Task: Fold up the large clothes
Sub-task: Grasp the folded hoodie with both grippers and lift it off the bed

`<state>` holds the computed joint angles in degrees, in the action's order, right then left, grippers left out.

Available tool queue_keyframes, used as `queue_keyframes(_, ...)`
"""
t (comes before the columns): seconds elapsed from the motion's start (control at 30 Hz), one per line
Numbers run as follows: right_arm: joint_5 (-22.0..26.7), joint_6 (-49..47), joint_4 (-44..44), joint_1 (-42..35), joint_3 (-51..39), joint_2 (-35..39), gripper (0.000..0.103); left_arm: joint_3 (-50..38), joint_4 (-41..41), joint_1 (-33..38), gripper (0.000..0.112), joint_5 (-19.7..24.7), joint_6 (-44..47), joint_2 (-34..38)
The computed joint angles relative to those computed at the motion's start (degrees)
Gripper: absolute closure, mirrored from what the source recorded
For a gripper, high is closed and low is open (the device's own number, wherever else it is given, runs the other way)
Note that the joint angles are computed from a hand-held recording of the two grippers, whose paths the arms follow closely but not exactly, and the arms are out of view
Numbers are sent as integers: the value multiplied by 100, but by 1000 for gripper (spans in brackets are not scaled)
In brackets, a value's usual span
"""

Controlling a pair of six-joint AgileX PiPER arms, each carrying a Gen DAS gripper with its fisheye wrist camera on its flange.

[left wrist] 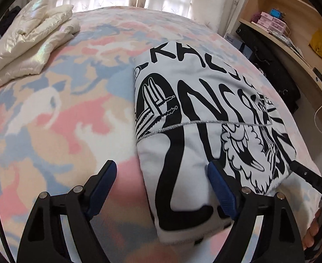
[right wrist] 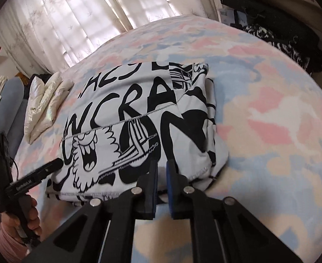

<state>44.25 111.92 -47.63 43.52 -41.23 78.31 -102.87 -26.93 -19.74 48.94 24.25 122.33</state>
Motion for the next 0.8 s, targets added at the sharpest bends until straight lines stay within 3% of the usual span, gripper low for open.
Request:
queue_keyframes(0.03, 96, 52, -13, 129, -21, -35, 84, 125, 2, 10, 28, -32, 42, -100)
queue_keyframes(0.1, 316, 130, -1, 404, -70, -64, 64, 438, 87, 19, 28, -198, 94, -333)
queue_keyframes(0.17, 587, 283, -31, 743, -118, -41, 58, 732, 209, 42, 28, -372, 94, -559)
queue_keyframes(0.3, 823, 332, 102, 1187, -226, 34, 57, 908, 429, 145, 28, -290, -28, -778)
queue_keyframes(0.5, 1211, 374, 240, 1496, -410, 71, 49, 952, 21, 464, 28, -25, 331, -932)
queue_keyframes(0.63, 1048, 282, 227, 1378, -307, -126, 47, 563, -333, 606, 28, 491, 480, -761)
queue_keyframes(0.8, 1118, -259, 270, 1114, -466, -265, 47, -78, -509, 563, 27, 729, 508, -442)
